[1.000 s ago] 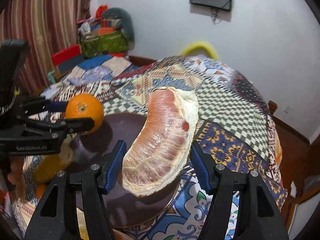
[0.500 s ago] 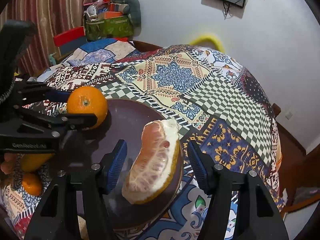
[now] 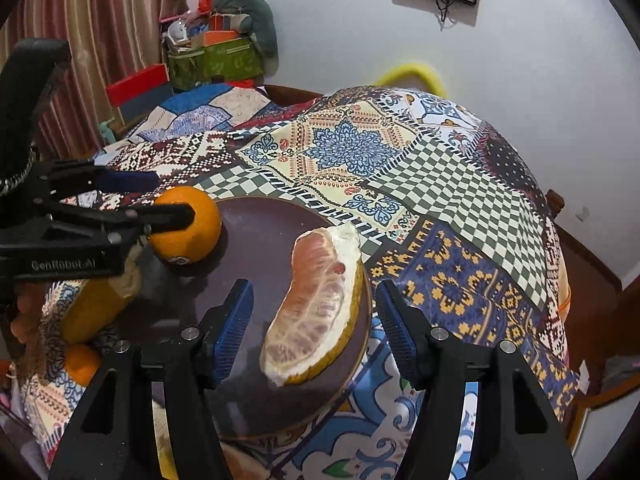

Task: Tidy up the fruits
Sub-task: 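Set the pomelo on the plate with right gripper while left gripper sets the orange there, then grasp the large stickered orange with the right gripper while the left gripper grasps the yellow cylinder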

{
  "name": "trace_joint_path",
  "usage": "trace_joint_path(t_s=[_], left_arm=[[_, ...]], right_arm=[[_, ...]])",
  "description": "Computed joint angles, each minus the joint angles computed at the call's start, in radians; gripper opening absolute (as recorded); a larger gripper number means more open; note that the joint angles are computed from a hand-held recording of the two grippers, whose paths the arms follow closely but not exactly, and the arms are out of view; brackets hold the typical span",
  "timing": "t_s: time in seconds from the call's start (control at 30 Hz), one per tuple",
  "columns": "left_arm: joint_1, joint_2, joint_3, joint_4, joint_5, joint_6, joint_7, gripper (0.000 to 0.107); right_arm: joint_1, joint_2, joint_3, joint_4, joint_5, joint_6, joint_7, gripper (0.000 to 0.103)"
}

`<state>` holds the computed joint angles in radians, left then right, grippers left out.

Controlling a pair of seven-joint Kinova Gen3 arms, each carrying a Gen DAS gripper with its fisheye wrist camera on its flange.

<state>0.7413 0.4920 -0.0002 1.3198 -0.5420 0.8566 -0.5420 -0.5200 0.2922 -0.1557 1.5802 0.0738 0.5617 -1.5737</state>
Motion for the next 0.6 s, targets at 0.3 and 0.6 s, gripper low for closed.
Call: trace_joint_path(t_s=[0.3,0.6], left_arm=[[0.076,-0.048,0.001,0.005,-0.094,0.087,0.053,0.062],[0.127,-0.122,0.048,0.067,-0.189,0.174,0.15,0.062]], right_arm=[[-0.015,-0.123,0.004,0.091,0.04,-0.064,-0.077,0.068],[-0.025,-0.239,-0.024,0.187,0.134,-0.109,-0.227,0.076]])
